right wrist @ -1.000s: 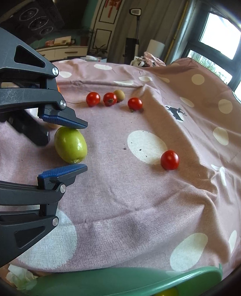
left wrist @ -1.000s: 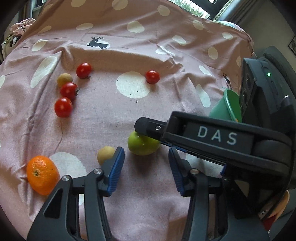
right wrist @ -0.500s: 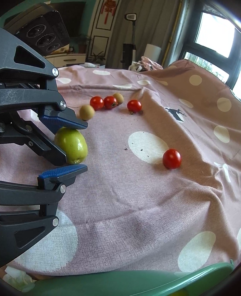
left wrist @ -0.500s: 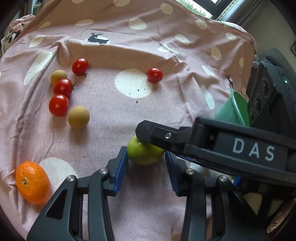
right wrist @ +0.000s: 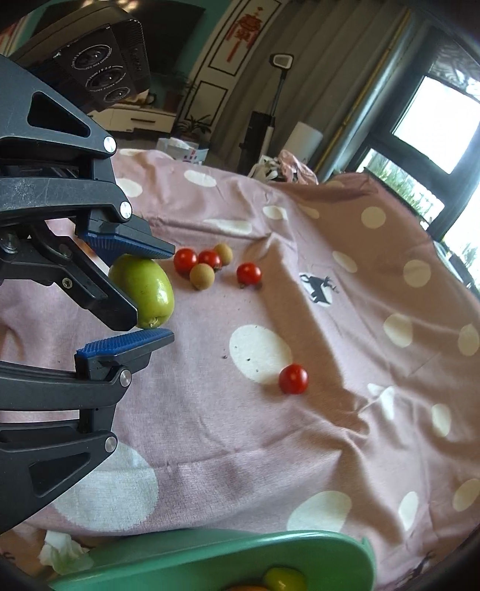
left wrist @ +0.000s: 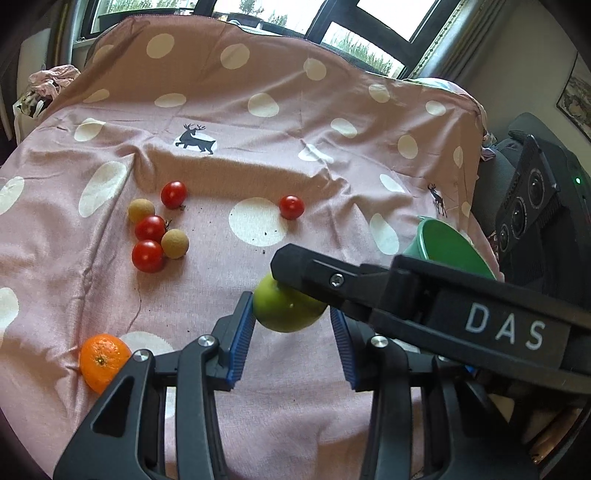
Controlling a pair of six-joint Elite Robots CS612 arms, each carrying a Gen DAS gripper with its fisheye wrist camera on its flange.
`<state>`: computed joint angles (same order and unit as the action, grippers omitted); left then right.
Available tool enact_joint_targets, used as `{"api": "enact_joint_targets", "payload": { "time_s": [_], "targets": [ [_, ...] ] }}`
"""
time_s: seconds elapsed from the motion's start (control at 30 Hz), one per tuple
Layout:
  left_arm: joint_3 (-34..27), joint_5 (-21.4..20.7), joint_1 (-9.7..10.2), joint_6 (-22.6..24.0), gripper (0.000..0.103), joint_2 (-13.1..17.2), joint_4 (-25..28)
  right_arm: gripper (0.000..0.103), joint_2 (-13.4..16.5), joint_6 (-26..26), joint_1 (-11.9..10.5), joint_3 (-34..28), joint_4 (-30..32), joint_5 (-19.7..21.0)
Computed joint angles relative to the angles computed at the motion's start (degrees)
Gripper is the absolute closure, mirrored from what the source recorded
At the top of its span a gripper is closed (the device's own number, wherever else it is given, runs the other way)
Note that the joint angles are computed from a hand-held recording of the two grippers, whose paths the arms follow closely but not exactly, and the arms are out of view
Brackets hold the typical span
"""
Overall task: Organize fruits
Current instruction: 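Lift the green-yellow fruit with the right gripper and carry it over the green bowl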
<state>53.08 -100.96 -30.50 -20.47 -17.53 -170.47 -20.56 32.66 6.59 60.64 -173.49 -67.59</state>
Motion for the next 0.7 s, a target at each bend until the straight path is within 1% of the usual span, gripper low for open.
{"api": "enact_joint_targets", "payload": {
  "time_s": [0.27, 0.43, 0.6, 0.7],
  "targets": [
    [1.49, 1.06, -0.48, 0.99, 0.062, -0.89, -2.87, 0.062, -1.13, 0.44, 0.19, 1.91, -3.02, -1.55],
    [3.11, 1.68, -0.9, 2.04, 0.062, -1.89, -6.06, 0.062, -2.46, 0.54, 0.25, 4.35, -7.07, -2.8],
    [3.38, 1.47, -1.31, 3.5, 0.062, -2.37, -7.9, 0.062, -3.54, 0.66, 0.34, 6.17, -10.56, -4.83],
    [3.46, 1.91, -1.78, 4.56, 0.062, -2.62, -8.63, 0.062, -4.06, 1.26, 0.08, 7.44, -13.37, -5.16]
  ]
}}
